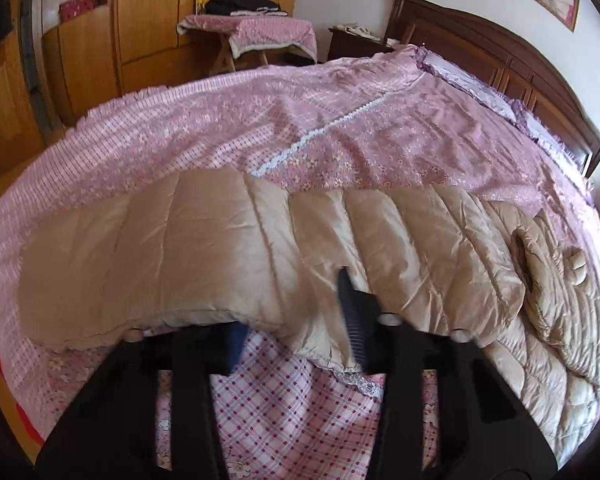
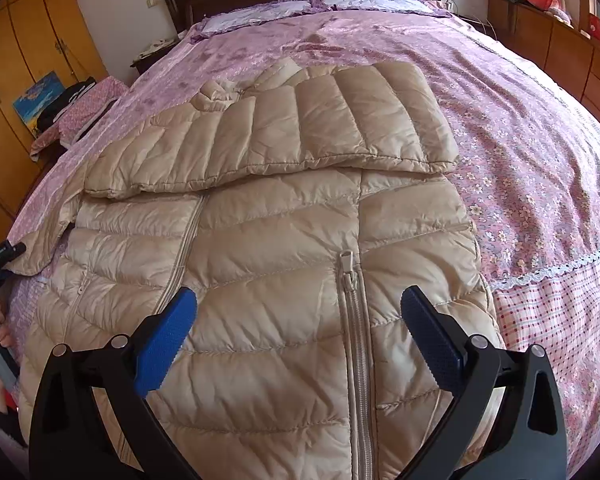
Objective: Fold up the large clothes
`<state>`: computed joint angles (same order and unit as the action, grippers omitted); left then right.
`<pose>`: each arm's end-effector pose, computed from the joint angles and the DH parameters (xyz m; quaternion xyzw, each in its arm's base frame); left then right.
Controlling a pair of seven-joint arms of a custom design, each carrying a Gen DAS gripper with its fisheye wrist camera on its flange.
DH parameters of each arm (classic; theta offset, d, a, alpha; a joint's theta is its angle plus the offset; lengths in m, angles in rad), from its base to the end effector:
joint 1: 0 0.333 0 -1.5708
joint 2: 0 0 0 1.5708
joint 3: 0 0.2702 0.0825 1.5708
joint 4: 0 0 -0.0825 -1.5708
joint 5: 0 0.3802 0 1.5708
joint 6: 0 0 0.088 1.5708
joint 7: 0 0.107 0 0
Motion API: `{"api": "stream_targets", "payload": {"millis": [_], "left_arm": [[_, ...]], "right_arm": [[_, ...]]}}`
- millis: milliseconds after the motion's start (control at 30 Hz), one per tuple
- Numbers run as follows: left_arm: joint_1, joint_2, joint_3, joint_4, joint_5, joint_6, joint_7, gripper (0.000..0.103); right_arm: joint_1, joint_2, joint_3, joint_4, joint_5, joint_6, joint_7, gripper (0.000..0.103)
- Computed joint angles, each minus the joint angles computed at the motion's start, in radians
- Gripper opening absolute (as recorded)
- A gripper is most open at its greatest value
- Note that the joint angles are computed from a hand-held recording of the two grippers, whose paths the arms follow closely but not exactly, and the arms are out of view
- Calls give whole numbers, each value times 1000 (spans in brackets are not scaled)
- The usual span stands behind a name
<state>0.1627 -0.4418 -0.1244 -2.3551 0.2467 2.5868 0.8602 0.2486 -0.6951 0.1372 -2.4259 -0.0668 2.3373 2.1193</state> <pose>0.4810 0.0091 0.5313 -0.8248 0.4473 -0.2384 0.2508 0.3806 0.1622 0.5737 -0.6265 0.7177 -0.1645 0.2555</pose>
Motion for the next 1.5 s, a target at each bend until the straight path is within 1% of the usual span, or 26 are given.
{"api": "stream_targets", "payload": {"millis": [67,100,233,367,433,533,633,667,833,867,967,1067,1133,1233,1333,1433,1500], "left_arm": [[-14,-2,18,-10,-28,6,21,11],[-20,-8,28,-18,-45,13,35,9],[-22,-55,25,-46,-56,49,64,6],[-22,-104,-16,-34,-20,85,94,6],[-38,-118,-22,-21,-22,105,111,6],[-68,-121,-27,17,-37,141,147,6],[-127,-102,-10,67,-86,165,210,6],[-158,-87,-1,90,-113,173,241,6],[-247,-13,-2,171,-202,187,346,6],[-278,15,3,195,-234,184,377,6],[-326,77,0,242,-304,163,425,6],[-363,148,-18,285,-359,141,463,6],[-371,193,-36,313,-372,124,471,6],[-375,254,-71,346,-347,84,462,6],[-380,317,-94,390,-302,41,448,6],[-382,361,-102,409,-253,10,427,6],[-381,384,-107,419,-200,-9,387,6]], "right_arm": [[-3,-1,0,0,-1,-1,5,98],[-4,0,0,1,-2,-2,7,98],[-9,-3,-2,0,-7,-7,8,98],[-15,-11,-8,-5,-8,-8,10,98],[-17,-17,-9,-8,-8,-7,11,98],[-20,-23,-7,-9,-10,-7,11,98],[-24,-36,-9,-14,-12,-4,12,98],[-26,-39,-8,-14,-12,-3,15,98],[-37,-55,-9,-21,-17,2,21,98],[-39,-61,-10,-24,-18,2,22,98],[-49,-89,-14,-44,-21,10,25,98],[-65,-111,-18,-61,-30,1,24,98],[-77,-119,-22,-68,-31,-6,30,98],[-94,-140,-27,-81,-30,-16,44,98],[-103,-160,-27,-95,-36,-23,45,98],[-104,-175,-28,-107,-34,-32,44,98],[-104,-182,-29,-112,-32,-35,46,98]]}}
